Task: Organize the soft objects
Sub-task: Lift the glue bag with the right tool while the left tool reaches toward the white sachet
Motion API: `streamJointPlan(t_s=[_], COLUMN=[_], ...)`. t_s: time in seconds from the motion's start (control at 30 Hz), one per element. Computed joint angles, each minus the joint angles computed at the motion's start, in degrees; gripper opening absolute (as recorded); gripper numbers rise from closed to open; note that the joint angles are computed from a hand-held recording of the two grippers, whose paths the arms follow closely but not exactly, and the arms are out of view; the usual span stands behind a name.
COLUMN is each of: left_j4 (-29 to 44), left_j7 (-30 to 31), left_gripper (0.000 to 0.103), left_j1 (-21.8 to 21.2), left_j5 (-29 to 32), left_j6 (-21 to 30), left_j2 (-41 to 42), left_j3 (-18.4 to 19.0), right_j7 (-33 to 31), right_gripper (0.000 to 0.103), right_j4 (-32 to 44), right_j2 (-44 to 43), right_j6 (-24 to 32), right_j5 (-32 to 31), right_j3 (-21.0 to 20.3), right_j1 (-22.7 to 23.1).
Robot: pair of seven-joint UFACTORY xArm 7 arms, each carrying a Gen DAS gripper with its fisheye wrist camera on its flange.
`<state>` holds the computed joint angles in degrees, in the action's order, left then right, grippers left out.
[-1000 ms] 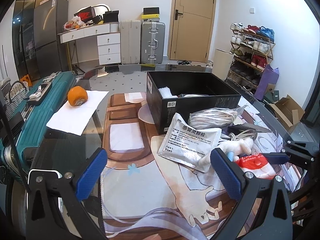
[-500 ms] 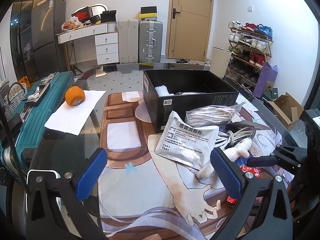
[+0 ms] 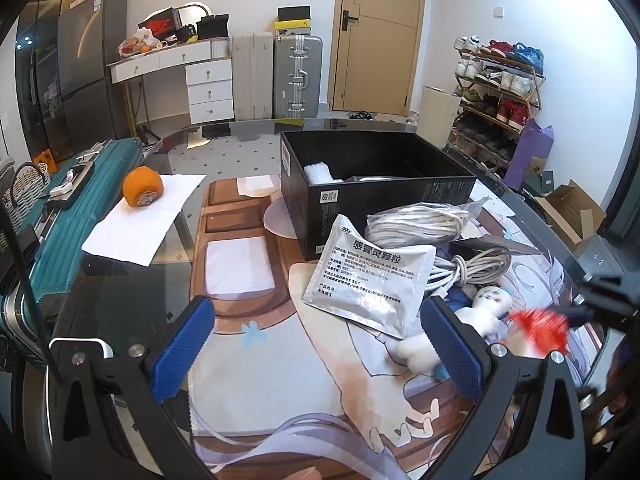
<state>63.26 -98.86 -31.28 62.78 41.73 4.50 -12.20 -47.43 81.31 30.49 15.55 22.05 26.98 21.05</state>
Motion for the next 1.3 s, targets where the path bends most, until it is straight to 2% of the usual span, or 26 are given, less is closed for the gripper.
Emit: streamJointPlan(t_s=[0.17, 0.4, 0.57, 0.7, 0.8, 0.97, 1.1, 1.3], left_j4=[0.57, 2.04, 3.68, 4.14, 6.36, 9.60, 10.50, 12.68], left_j7=[0.99, 4.01, 5.48, 7.69, 11.09, 18.70, 22.12, 23.48], left_gripper=[0.103, 0.103, 0.103, 0.103, 0.103, 0.103, 0.103, 0.103], left_j1=[0.13, -0.11, -0.78, -0.50, -1.65, -2.13, -2.02, -2.82], left_j5=[-1.04, -3.48, -4.14, -5.82, -6.70, -10.88, -13.11, -14.53], left_j6=[-1.03, -0.79, 2.21, 1.01, 4.60, 4.16, -0.42, -0.41], left_j2=[0.86, 2.29, 3.58, 4.20, 5.61, 8.55, 9.50, 11.05], left_j3=[0.38, 1.10, 1.59, 2.10, 2.02, 2.61, 3.67, 5.43], right_j7=[-2.36, 1.24, 5.39, 7.95, 9.70, 11.70, 12.75, 12.78], right_gripper=[0.053, 0.053, 0.053, 0.053, 0.053, 0.053, 0.053, 0.053], right_j4=[-1.52, -0.69, 0.31, 0.27, 0.08, -0.06, 0.43, 0.92], right_j2=[-1.56, -0.53, 0.42, 0.73, 0.91, 1.26, 1.84, 2.51], right_j6=[-4.10, -10.02, -10.42, -10.99, -11.72, -11.53, -10.76, -9.95], right_j5=[4.91, 6.22, 3.33, 0.79, -0.91, -3.16, -4.36, -4.87], right_j3=[3.88, 5.89, 5.47, 4.89, 4.94, 5.65, 5.44, 6.25], right_j1=[-4.42, -6.50, -6.65, -6.34, -6.58, -7.57, -7.65, -8.30])
